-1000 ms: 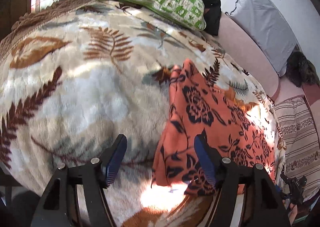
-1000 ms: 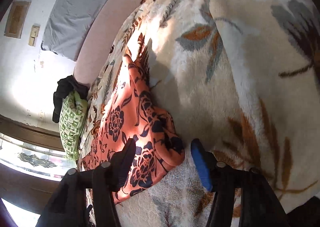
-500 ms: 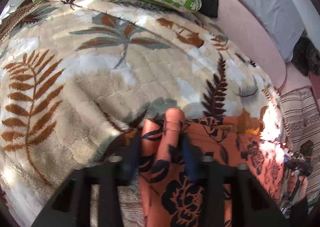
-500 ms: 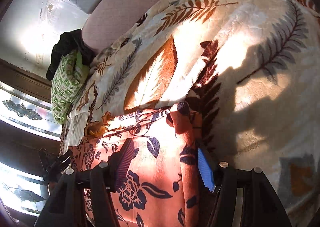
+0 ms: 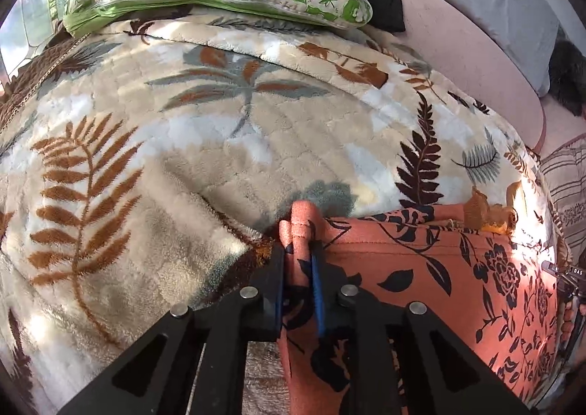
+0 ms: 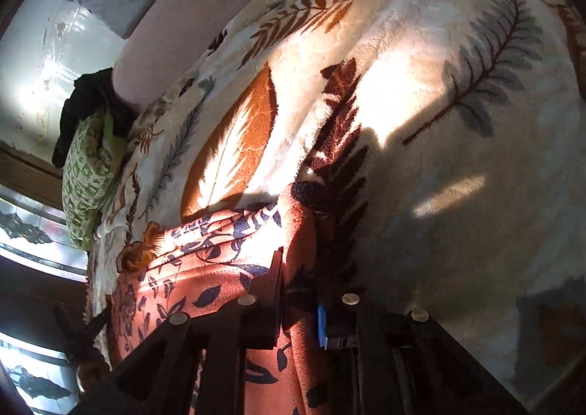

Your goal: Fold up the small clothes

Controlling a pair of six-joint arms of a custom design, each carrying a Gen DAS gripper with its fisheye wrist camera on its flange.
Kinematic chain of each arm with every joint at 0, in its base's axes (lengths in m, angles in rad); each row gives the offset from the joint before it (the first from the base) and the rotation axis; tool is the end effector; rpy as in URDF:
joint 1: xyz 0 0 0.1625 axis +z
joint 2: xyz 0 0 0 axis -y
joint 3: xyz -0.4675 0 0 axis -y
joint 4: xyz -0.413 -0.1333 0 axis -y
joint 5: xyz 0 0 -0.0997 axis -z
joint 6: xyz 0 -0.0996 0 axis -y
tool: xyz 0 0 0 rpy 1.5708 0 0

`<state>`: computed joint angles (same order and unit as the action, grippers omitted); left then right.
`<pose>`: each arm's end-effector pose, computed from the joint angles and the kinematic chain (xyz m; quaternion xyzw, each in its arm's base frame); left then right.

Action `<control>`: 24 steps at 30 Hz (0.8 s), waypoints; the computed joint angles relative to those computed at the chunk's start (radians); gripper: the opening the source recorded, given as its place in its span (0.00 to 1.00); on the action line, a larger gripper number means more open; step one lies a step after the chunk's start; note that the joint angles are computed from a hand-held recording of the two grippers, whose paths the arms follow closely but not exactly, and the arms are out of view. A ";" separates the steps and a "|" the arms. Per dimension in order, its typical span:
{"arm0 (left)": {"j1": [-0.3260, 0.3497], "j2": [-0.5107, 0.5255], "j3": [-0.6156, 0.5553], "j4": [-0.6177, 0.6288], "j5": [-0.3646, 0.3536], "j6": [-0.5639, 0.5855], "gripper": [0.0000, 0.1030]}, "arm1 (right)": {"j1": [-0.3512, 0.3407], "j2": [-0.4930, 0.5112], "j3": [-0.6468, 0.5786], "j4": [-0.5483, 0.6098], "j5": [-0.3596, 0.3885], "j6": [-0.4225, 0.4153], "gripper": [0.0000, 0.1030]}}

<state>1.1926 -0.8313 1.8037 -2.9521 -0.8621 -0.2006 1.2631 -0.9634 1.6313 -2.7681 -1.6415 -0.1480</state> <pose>-0.0630 -0.6951 0.1369 0.0113 0.9210 -0.2795 0.2713 -0.0999 -0.7314 0.2552 -0.0862 -0.9608 0.2470 0.0923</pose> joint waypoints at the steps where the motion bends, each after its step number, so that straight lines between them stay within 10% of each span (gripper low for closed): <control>1: -0.010 -0.009 0.011 0.004 0.026 -0.017 0.36 | 0.001 -0.011 0.005 0.008 -0.003 0.030 0.26; 4: -0.053 -0.053 0.075 -0.049 0.079 -0.026 0.62 | 0.029 -0.071 0.090 -0.105 -0.066 0.025 0.74; 7: -0.108 -0.122 0.185 -0.115 0.114 -0.039 0.70 | 0.036 -0.169 0.227 -0.244 -0.003 0.033 0.74; 14: -0.199 -0.198 0.434 -0.192 0.037 -0.196 0.78 | -0.056 -0.319 0.528 -0.185 0.426 -0.029 0.83; 20: -0.230 -0.088 0.437 -0.098 0.170 -0.186 0.79 | -0.173 -0.256 0.584 -0.361 0.417 0.191 0.71; 24: -0.218 -0.104 0.426 -0.065 0.142 -0.240 0.79 | -0.115 -0.273 0.568 -0.318 0.287 0.134 0.75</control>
